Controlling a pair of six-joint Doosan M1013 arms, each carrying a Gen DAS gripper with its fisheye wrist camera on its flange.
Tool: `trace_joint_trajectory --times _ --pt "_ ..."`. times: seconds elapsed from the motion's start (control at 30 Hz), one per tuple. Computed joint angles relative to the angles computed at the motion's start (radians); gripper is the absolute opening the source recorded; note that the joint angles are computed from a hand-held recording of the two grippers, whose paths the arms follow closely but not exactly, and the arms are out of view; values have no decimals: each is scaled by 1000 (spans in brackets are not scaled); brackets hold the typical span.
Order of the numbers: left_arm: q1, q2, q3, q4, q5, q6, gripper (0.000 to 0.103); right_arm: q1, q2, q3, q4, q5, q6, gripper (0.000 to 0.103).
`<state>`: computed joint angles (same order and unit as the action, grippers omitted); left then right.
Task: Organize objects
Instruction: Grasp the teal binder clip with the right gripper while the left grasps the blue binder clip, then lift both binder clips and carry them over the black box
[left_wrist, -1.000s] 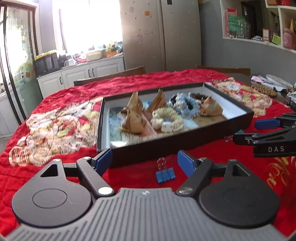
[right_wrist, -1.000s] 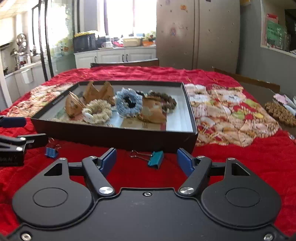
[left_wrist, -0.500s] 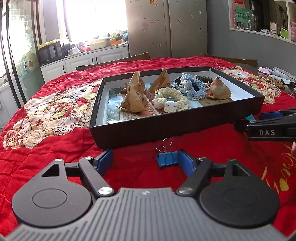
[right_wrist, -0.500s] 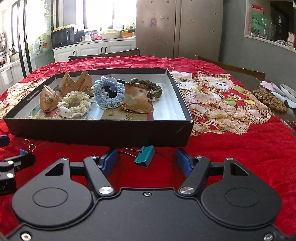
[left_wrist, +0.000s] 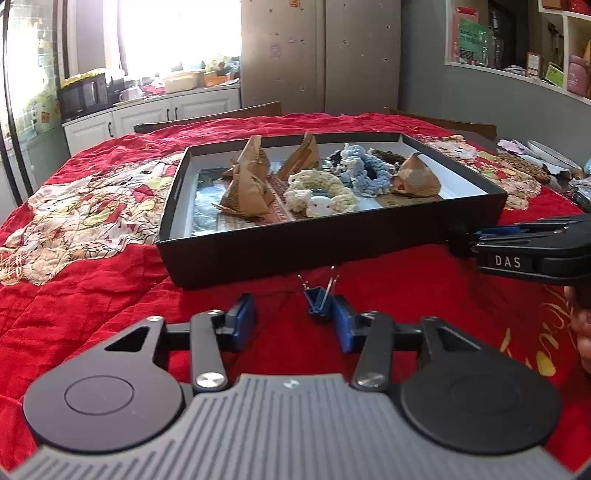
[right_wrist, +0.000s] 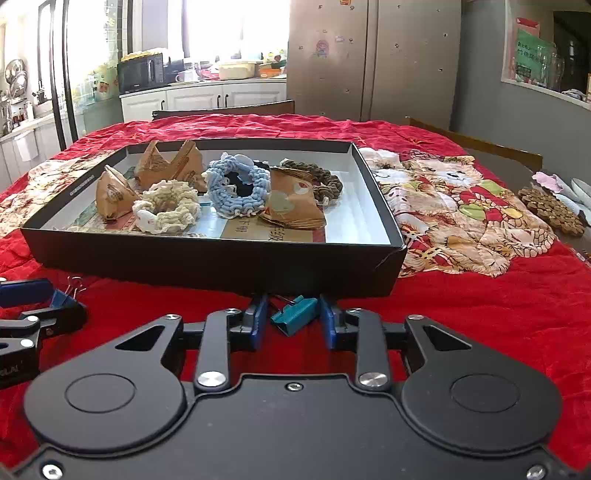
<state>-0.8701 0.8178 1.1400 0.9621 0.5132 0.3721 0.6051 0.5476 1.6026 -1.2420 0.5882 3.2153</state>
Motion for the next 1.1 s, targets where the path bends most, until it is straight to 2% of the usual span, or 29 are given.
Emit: trace_joint_trajectory --times 0.37,0.7,1.1 --pt "6 -9 15 -48 -61 59 18 -4 -21 34 -41 -58 39 27" --pt "14 -25 40 -101 -114 95 9 3 -51 80 -123 -110 89 27" --pt "17 -39 64 -89 -147 80 8 11 -79 118 -227 -126 181 27"
